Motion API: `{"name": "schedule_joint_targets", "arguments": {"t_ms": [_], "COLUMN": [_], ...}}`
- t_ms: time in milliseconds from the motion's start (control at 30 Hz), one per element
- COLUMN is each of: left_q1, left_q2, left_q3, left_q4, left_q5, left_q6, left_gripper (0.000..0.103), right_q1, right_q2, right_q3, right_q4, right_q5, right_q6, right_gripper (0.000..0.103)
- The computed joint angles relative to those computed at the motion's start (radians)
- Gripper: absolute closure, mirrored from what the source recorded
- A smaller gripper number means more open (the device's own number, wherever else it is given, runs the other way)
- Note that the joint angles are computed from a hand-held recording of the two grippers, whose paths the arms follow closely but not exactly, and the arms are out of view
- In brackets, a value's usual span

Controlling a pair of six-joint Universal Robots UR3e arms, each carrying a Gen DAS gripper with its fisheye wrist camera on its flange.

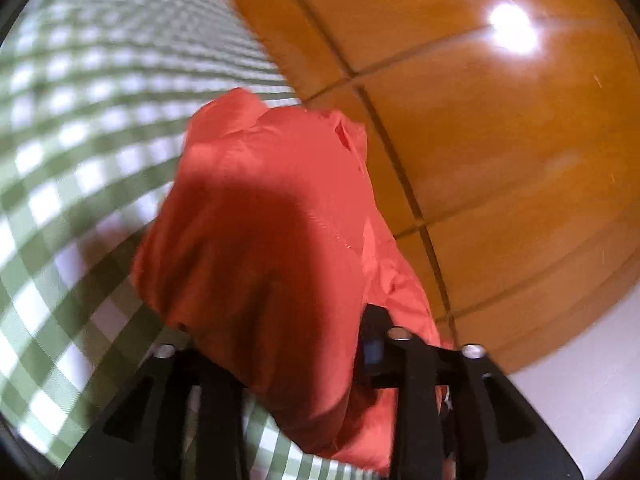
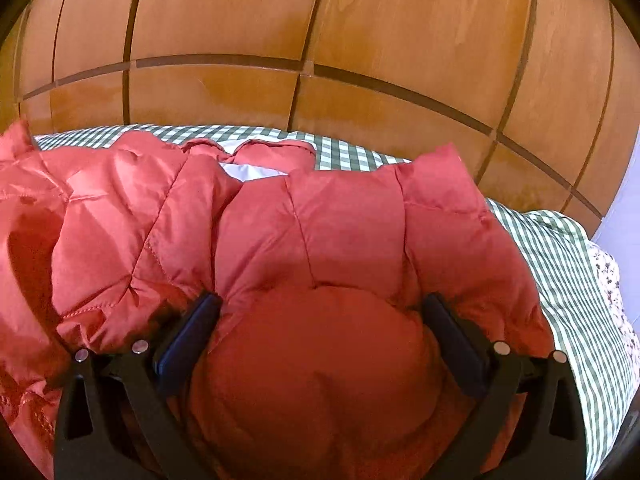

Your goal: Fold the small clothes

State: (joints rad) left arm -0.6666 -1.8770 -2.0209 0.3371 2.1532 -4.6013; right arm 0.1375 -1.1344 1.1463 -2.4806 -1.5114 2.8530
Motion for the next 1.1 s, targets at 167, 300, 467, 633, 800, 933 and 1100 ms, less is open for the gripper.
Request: {"name": "schedule_joint_targets", "arguments": {"t_ms": [167,300,467,633,800,933,1100], "left_q1": [0.026,0.105,0.146,0.094,0.046,0.022,-0.052], "left_q2": [-0.051,-0.033,0.036,0.089,0.071,0.01,-0.087], "left_q3": [0.044,0.035,-0.036,0.069,0.329,0.554,0.831], "left_q4": [0.024,0.002,0.059,-0.069,-0.342,-0.533,-0.768], "left_q5": [-0.013,-0.104,-0.175,-0.126,-0.066,-0.042,0.036], "left_q6": [0.008,0.004,0.075,0.219,0.398,0.484,0.562], "left_gripper": [0.02,0.064,0.082,0.083,0.083,0.083,0.083], "right_q1": [0.0,-0.003,-0.075,0.042,0.026,0.024,0.011], "right_q2": [-0.037,-0.047,-0.255,-0.189,-0.193,-0.198,-0.214], "right_q3": [0.086,0.062,0.297,0.275,0.279,0.285,0.285], "right_q4": [-0.071,-0.013,-0.117,-0.036,-0.025,-0.024,0.005], "right_q5": [-0.002,0.003,0.155,-0.012,0.015,0.021,0.037], "right_q6": [0.004,0.012,0.083,0.016,0.028,0.035,0.035], "right_gripper": [0.002,0.002,0.002,0.002,0.002,0.002,0.002]}}
